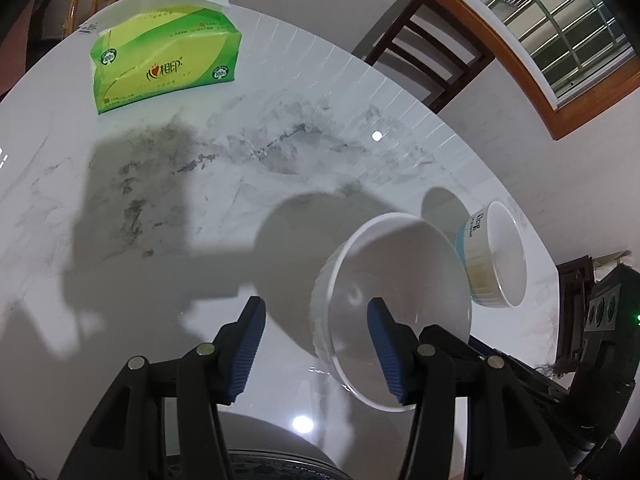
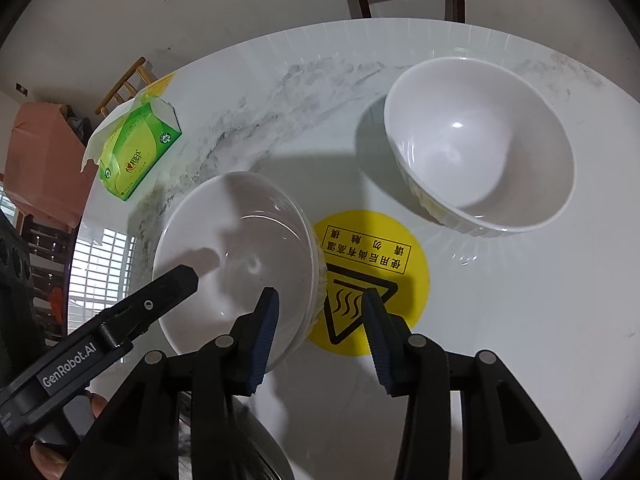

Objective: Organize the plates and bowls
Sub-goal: 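Grasp the rim of the white Rabbit bowl with the left gripper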

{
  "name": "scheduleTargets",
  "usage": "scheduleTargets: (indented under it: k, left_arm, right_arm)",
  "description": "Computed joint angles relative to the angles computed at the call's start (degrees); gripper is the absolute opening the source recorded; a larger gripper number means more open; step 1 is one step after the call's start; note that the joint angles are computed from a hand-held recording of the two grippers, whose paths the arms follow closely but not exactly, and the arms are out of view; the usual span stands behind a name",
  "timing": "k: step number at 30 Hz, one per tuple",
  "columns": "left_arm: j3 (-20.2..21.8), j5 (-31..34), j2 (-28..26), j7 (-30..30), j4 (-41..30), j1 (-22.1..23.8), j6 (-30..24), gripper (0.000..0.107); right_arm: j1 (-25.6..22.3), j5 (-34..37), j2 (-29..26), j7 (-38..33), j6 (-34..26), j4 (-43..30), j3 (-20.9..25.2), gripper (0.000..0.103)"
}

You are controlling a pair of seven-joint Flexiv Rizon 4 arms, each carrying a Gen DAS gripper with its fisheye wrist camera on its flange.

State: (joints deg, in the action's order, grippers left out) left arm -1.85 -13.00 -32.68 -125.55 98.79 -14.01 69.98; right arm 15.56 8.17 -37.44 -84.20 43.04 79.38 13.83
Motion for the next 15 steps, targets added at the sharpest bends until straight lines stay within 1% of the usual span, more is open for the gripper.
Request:
scheduleTargets:
  k: [2, 5, 7, 8, 10, 11, 13, 15]
  left_arm:
    - [1.1, 0.8, -0.1, -1.3, -0.5, -0.8, -1.0, 0.053]
    - [0.0, 0.4, -0.3, -0.6, -0.2, -0.1, -0.3, 0.049]
    - [-0.3, 0.0, -0.4, -0.5, 0.0, 0.2, -0.1, 0.038]
    - [-0.5, -0.2, -0.4, -0.2, 0.1, 0.4, -0.1, 0.036]
    - [-0.2, 0.0, -0.7, -0.2, -0.2, 0.2, -0.5, 0.024]
    - [-0.4, -0.1, -0.7, 0.1, -0.1, 0.3, 0.0, 0.022]
    - [-0.4, 0.3, -0.8, 0.6, -0.2, 0.0, 0.5, 0.015]
    - [1.5, 2.2, -1.0, -0.1, -1.6, -1.6, -1.0, 0.014]
  right_arm:
    - [-0.1, 0.3, -0.2, 0.0, -0.1, -0.1, 0.1, 0.041]
    - [-0.1, 0.5, -0.2, -0.4, 0.0, 0.1, 0.3, 0.038]
    - [0.0, 0.5, -0.3, -0.4, 0.2, 0.2, 0.3, 0.036]
    - [0.0, 0.5, -0.4, -0.4, 0.1, 0.1, 0.3, 0.035]
    - [-0.4, 1.1, -0.6, -0.7, -0.1, -0.2, 0.6, 0.032]
    - [-0.4, 1.4, -0.7, -0.8, -0.1, -0.4, 0.8, 0.03]
    - [-0.6, 1.9, -0.8, -1.3, -0.1, -0.5, 1.1, 0.027]
    - [-0.4, 1.9, -0.6, -1.3, 0.0, -0.4, 1.0, 0.024]
